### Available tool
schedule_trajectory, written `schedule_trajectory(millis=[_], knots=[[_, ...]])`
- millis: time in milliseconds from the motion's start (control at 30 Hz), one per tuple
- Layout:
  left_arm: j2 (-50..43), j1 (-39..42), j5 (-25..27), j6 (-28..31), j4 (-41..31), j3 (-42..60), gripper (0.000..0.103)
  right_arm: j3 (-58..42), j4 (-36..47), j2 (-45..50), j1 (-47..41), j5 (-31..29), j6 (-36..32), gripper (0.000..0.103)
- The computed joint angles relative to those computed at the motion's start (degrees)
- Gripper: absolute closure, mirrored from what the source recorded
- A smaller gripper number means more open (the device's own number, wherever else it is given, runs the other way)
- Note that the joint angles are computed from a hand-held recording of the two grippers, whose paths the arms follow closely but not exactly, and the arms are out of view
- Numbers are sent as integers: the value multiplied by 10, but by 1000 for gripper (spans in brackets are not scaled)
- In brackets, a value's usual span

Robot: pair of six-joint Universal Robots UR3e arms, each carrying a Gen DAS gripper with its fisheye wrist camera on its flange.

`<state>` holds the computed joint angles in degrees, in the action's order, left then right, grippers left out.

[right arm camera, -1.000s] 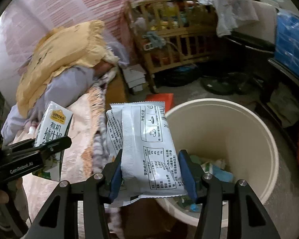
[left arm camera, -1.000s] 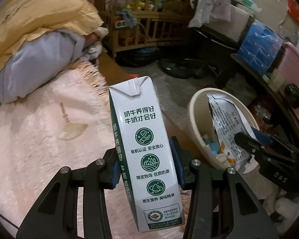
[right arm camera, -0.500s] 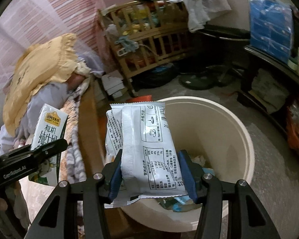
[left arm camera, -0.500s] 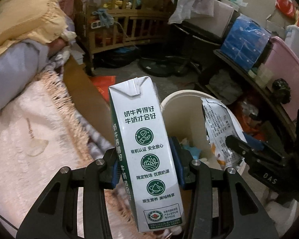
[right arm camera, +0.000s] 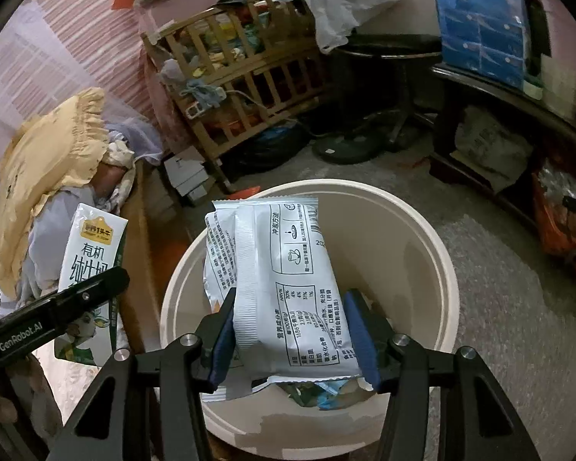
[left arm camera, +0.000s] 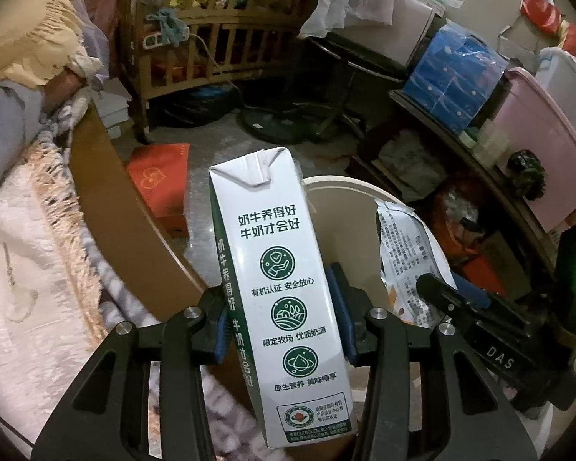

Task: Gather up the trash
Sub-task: 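Carry the wrapper and milk carton over the bucket with both tools, then open both tools to drop the wrapper and carton into the bucket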

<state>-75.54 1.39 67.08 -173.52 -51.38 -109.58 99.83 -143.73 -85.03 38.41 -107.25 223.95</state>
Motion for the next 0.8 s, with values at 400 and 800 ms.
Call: schedule_trajectory(millis=[400,800], knots=[[-19,11,-34,1,24,-11,56,6,-4,3,-4,-8,22,49],[64,70,-78,31,-17,-46,37,-3,-12,6,21,-17,28,31]])
